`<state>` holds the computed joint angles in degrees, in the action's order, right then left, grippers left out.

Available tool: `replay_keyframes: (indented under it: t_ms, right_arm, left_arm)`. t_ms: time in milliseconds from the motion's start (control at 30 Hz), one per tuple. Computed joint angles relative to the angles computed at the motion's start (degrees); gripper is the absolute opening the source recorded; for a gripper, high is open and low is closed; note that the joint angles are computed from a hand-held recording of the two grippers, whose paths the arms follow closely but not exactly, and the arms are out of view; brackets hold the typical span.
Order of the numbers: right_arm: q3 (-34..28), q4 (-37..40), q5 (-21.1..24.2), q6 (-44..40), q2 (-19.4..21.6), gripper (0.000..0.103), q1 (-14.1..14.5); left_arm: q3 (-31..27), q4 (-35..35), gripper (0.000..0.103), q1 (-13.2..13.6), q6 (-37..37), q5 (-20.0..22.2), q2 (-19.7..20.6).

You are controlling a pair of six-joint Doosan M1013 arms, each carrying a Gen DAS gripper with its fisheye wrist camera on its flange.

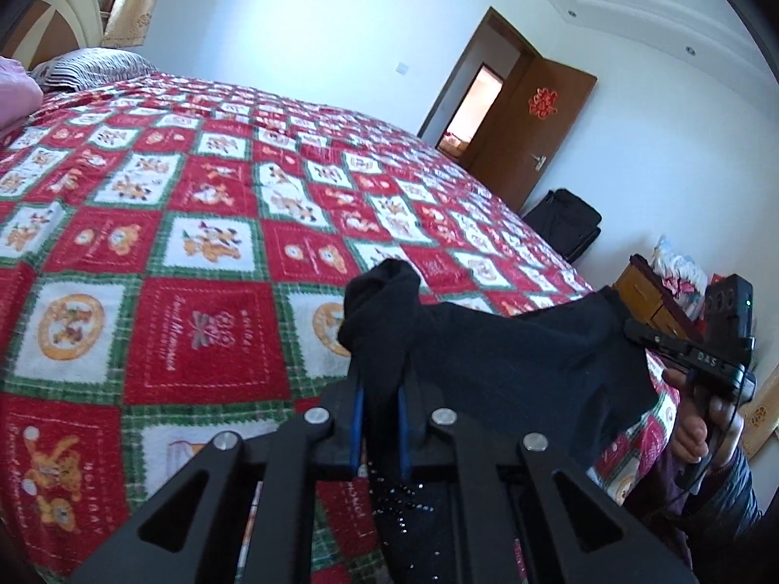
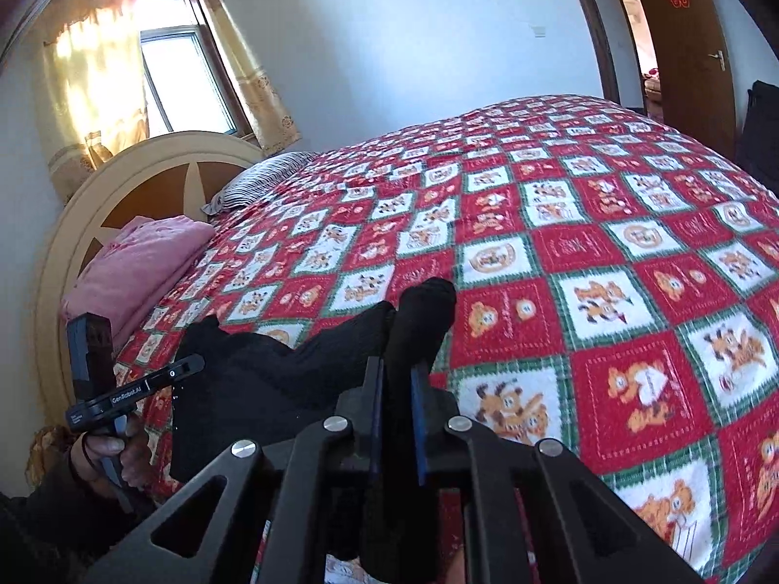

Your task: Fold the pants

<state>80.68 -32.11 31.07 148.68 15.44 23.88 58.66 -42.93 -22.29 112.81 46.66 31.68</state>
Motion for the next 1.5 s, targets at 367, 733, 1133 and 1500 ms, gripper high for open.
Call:
replay_keyframes:
  t_ms: [367,733,1133,1500]
  right_arm:
    - [-12.73,19.71,1.03,-20.18,8.49,0.008,-1.66]
    - [-40.26,42.44,10.69,-41.67,26.88,0.008,-1.49]
    - [-39.04,30.28,9.95,-30.63,28.05,0.028,-0.27]
    - [-46.72,38.8,18.45,-37.03,32.76,0.031,-0.04]
  left_arm:
    - [-0.43,3.31,0.011,2.89,-3.96,-3.35,-1.3]
    - [1.6,21.91,0.011,7.14,-21.13,-9.02,-3.12]
    - [-0.48,35.56,0.052,6.67,-30.37,-5.37,1.65]
    - [1.1,43.32,0.078,5.76,-36.8,-7.34,-0.43]
